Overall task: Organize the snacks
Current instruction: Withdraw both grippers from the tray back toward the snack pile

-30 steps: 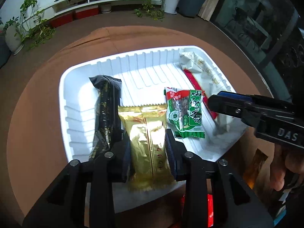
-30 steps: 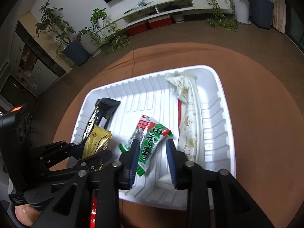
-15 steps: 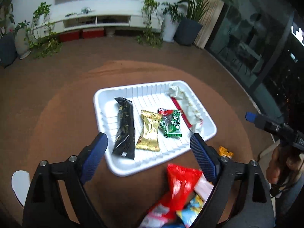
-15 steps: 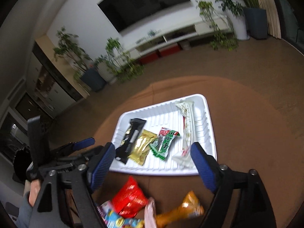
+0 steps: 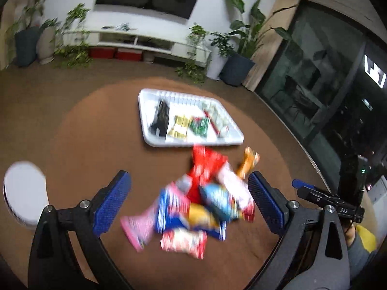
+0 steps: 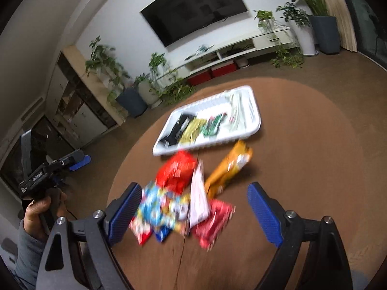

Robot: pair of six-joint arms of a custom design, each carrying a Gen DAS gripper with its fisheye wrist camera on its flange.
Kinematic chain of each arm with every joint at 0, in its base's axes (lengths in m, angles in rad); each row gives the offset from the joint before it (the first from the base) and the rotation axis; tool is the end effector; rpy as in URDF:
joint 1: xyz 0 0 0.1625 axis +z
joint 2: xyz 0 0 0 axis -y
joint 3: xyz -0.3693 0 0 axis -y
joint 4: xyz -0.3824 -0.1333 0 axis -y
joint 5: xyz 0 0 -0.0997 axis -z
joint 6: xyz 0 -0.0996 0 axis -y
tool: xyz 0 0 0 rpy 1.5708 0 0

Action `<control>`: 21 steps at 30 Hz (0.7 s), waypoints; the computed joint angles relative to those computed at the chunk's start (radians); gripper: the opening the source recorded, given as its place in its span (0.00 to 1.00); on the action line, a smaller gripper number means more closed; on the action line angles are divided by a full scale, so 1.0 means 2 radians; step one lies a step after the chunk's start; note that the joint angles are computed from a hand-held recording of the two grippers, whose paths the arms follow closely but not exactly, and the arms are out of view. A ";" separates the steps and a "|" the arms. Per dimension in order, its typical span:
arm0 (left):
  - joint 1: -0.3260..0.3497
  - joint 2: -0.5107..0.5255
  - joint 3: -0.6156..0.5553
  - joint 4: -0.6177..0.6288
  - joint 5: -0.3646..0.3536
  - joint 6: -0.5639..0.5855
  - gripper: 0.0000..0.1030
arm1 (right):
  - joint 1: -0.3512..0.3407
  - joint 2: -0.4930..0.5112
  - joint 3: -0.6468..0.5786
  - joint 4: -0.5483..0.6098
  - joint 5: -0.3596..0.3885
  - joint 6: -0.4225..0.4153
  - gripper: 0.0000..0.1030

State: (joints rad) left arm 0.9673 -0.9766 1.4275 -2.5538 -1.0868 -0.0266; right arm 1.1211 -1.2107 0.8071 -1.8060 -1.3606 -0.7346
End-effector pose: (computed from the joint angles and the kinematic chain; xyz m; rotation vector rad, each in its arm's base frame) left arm -0.2389 -0.6631 0.2765 0.5951 2.6451 -0.9078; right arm -0.1307 -0.6253 0.6395 0.4950 -2.7624 0.9348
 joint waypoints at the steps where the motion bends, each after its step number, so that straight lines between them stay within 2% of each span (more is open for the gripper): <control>1: -0.002 -0.016 0.036 -0.019 0.004 -0.017 0.96 | -0.002 -0.018 0.034 -0.017 -0.004 -0.013 0.88; 3: 0.000 -0.032 0.084 -0.048 -0.010 -0.055 0.96 | -0.003 -0.044 0.083 -0.043 -0.011 -0.041 0.88; 5: 0.004 -0.046 0.122 -0.067 -0.029 -0.092 0.96 | 0.001 -0.053 0.104 -0.048 -0.020 -0.067 0.88; 8: 0.000 -0.063 0.168 -0.087 -0.032 -0.115 0.96 | 0.008 -0.062 0.123 -0.042 -0.023 -0.111 0.88; 11: -0.003 -0.073 0.195 -0.107 -0.034 -0.122 0.96 | 0.026 -0.068 0.146 -0.055 -0.041 -0.192 0.88; 13: -0.002 -0.075 0.204 -0.118 -0.036 -0.128 0.96 | 0.037 -0.060 0.144 -0.054 -0.055 -0.239 0.87; 16: -0.004 -0.070 0.200 -0.120 -0.029 -0.130 0.96 | 0.049 -0.041 0.126 -0.037 -0.078 -0.284 0.82; 21: -0.004 -0.067 0.199 -0.123 -0.028 -0.128 0.96 | 0.066 0.013 0.069 0.006 -0.121 -0.321 0.76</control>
